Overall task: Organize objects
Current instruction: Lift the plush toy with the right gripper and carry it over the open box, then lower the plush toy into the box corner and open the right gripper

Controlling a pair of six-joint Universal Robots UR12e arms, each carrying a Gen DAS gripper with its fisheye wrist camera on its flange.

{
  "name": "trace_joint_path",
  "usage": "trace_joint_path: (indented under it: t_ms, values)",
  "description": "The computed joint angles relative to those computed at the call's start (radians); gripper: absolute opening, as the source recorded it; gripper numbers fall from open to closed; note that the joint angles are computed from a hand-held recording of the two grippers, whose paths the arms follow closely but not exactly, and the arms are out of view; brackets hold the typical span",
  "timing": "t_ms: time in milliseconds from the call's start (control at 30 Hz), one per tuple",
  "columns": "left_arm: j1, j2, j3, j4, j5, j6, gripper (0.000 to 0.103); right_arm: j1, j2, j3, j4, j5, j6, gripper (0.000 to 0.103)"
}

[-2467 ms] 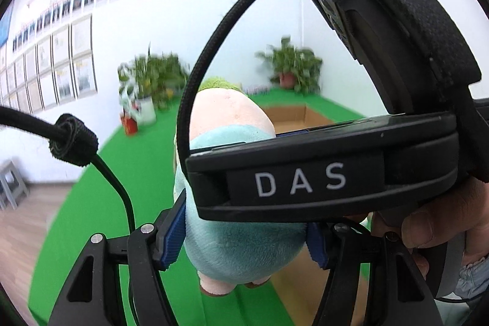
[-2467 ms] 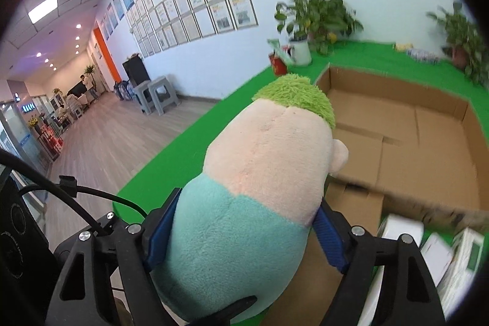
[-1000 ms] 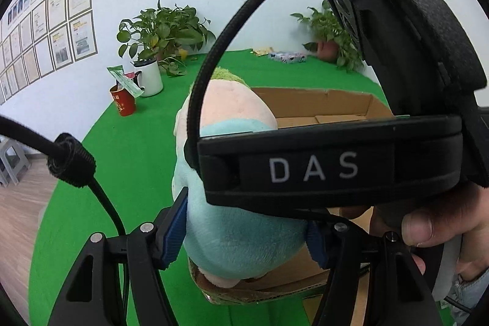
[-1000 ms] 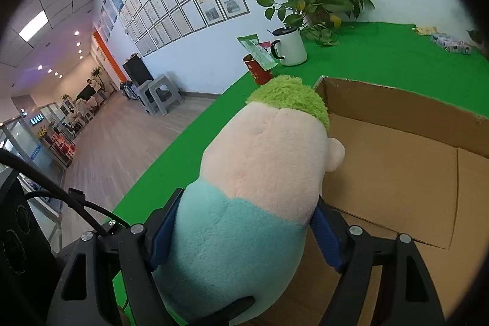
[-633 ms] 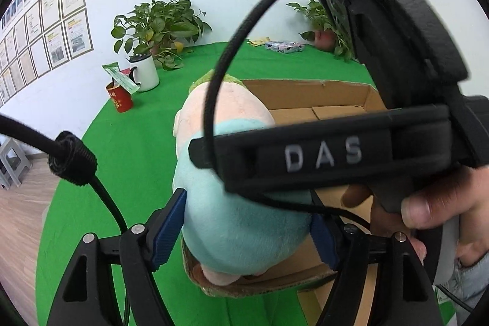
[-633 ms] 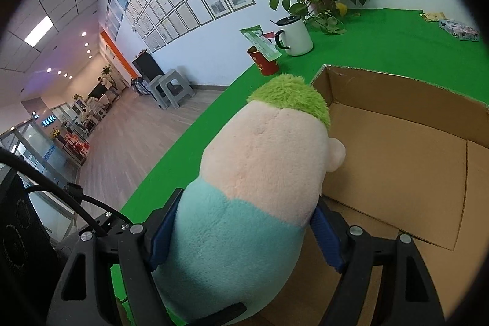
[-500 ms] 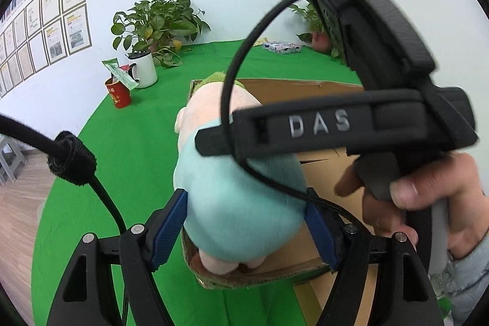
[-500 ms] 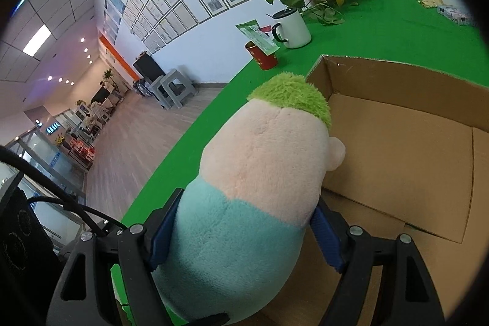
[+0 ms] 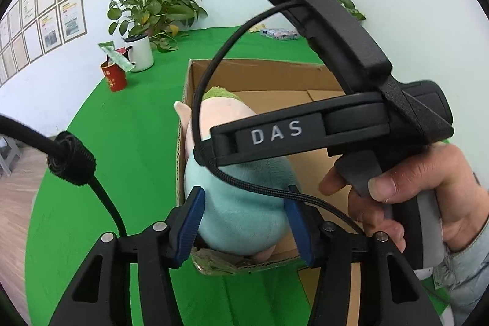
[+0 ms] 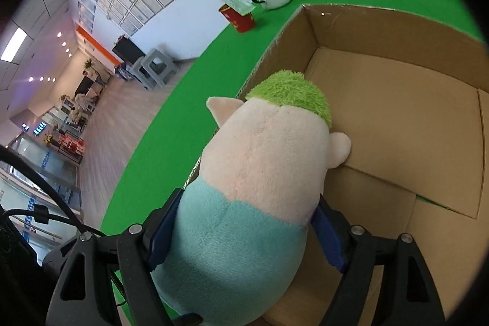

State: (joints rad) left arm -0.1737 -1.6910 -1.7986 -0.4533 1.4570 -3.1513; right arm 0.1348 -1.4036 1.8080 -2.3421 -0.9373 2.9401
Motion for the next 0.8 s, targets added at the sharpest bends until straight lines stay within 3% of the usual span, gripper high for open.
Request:
trace_joint_path:
  t_ms: [100, 300, 400, 467, 633, 800]
  values:
    - [0.013, -0.001, -0.003, -0.005, -0.028, -0.015, 0.049, -0.002, 0.002, 0.007, -0.026, 0.002, 0.027, 0.088]
    - [0.000, 0.036, -0.049, 0.009, -0.003, -0.042, 0.047, -0.014, -0.038, 0.052, -0.131, -0.020, 0.081, 0.092]
    - [0.010, 0.049, -0.063, 0.006, -0.019, -0.070, 0.047, -0.032, -0.096, 0.110, -0.254, -0.065, 0.123, 0.102]
    - [0.015, 0.055, -0.070, 0.004, -0.029, -0.081, 0.047, -0.049, -0.142, 0.156, -0.312, -0.091, 0.134, 0.103]
    - [0.027, 0.066, -0.092, 0.011, -0.061, -0.129, 0.046, -0.077, -0.260, 0.271, -0.382, -0.205, 0.127, 0.103]
    - [0.034, 0.070, -0.107, 0.014, -0.091, -0.178, 0.040, -0.127, -0.351, 0.366, -0.415, -0.226, 0.177, 0.103]
